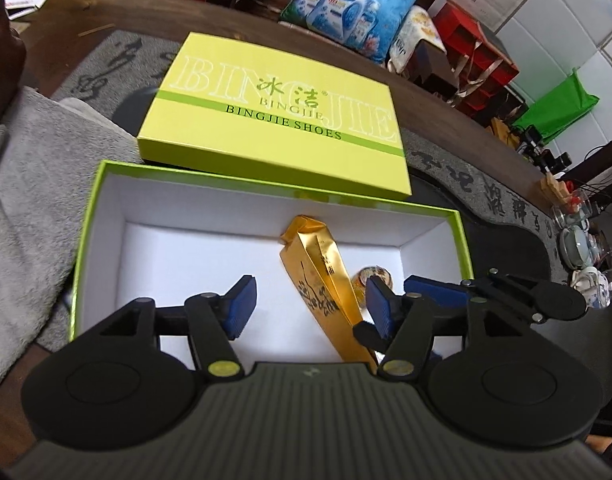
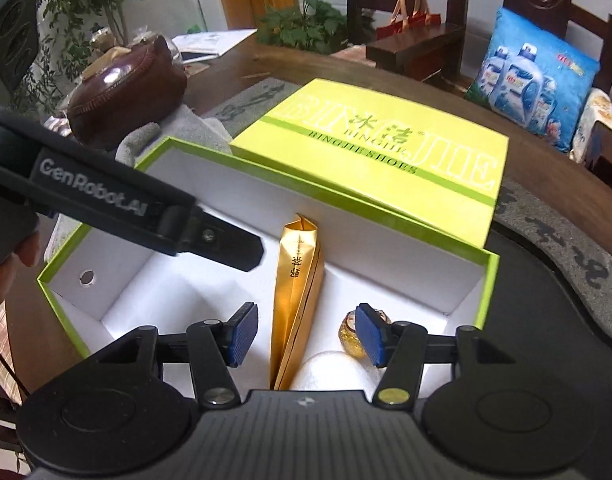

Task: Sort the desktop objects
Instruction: 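Lift the gold packet into the green box and release it upright, then grasp another gold tea packet with the left tool and lift it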

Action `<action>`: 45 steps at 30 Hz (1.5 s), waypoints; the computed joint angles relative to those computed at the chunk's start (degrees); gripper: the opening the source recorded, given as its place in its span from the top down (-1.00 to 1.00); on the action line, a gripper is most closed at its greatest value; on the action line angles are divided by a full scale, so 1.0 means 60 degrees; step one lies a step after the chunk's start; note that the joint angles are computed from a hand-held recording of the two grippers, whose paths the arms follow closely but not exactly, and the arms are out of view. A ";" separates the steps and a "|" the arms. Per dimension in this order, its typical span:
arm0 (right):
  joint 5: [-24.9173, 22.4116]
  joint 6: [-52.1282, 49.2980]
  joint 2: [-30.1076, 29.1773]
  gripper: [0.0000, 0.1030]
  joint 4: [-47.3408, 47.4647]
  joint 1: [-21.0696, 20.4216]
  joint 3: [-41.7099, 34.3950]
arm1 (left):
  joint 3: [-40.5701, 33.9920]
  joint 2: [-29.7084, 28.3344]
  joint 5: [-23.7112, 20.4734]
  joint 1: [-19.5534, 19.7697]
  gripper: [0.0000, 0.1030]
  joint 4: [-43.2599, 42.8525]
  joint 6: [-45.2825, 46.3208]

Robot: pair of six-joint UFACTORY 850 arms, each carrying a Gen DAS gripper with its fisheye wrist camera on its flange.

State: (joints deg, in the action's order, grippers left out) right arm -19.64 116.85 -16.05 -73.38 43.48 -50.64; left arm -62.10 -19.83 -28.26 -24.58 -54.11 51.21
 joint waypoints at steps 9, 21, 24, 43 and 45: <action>-0.0708 0.1540 0.0998 -0.07 -0.1327 0.1219 0.0721 | 0.1816 0.1791 0.0632 0.0147 -0.33 -0.0705 0.1321; -0.0137 0.2732 0.0780 -0.13 -0.2174 0.2636 0.0903 | 0.3855 0.3360 0.0814 0.0715 -0.37 -0.0830 0.1475; 0.0260 0.3378 0.0197 -0.24 -0.2625 0.2750 0.0661 | 0.4107 0.3285 0.0983 0.0799 -0.37 -0.0543 0.0834; -0.0493 -0.1810 -0.2285 -0.23 0.0362 0.3240 -0.1698 | 0.4434 0.2920 0.0984 0.1333 -0.38 -0.0671 0.0534; -0.0432 -0.1923 -0.2224 -0.21 0.0191 0.3203 -0.1609 | 0.4385 0.2775 0.0963 0.1376 -0.38 -0.0668 0.0465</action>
State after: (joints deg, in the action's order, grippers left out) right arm -22.24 105.31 -29.39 -72.23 62.70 -60.29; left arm -35.78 -3.19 -22.48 -16.33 -58.12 54.00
